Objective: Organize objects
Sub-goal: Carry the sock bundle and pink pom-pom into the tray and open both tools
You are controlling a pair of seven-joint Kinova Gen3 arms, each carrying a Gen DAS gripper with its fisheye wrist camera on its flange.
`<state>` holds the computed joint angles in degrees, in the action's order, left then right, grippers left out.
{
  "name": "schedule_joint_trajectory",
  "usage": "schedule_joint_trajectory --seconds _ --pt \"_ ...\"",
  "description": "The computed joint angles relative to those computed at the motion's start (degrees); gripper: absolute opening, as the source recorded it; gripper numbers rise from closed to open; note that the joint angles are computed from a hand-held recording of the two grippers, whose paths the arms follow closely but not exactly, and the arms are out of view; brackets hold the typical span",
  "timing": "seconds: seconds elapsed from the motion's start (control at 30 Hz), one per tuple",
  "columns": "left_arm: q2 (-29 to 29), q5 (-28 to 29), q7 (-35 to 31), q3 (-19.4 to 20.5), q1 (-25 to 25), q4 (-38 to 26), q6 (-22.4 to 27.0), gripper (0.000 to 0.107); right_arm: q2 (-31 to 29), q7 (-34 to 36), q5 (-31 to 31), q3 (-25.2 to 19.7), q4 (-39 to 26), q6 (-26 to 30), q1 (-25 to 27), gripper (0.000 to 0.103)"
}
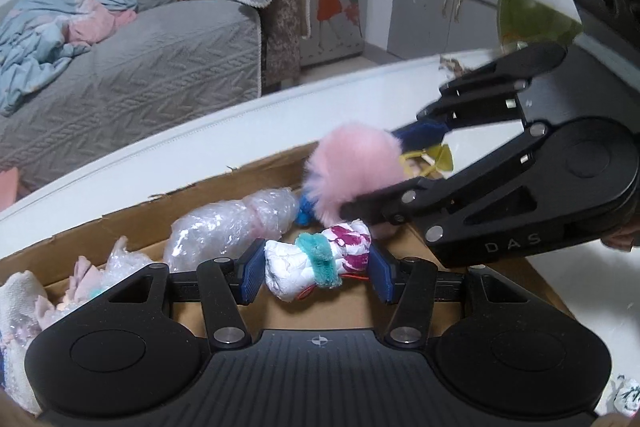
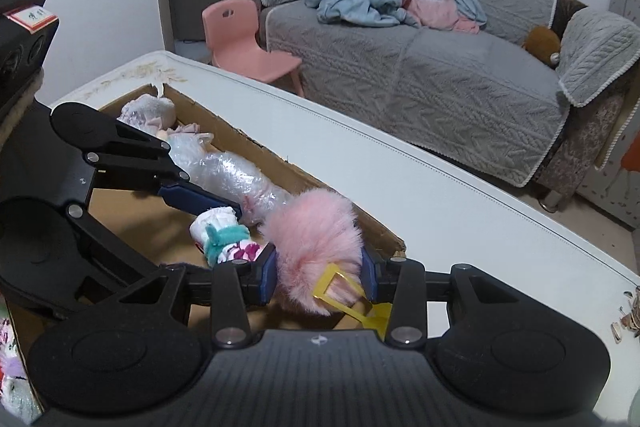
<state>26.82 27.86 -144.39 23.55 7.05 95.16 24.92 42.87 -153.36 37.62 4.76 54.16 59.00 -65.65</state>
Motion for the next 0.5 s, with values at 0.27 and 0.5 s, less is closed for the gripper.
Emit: schedule_joint_trajectory --seconds 0.27,0.5 --pt "0.7 -5.0 5.5 -4.1 3.8 -2.9 3.7 0.073 1.1 3.9 -0.9 0.0 -3.8 4.2 -0.4 0.054" --pt "-1.2 -9.1 9.9 -7.4 7.1 -2.5 4.2 0.087 1.8 6.3 -1.4 -0.2 -6.2 6.7 -0.3 0.063"
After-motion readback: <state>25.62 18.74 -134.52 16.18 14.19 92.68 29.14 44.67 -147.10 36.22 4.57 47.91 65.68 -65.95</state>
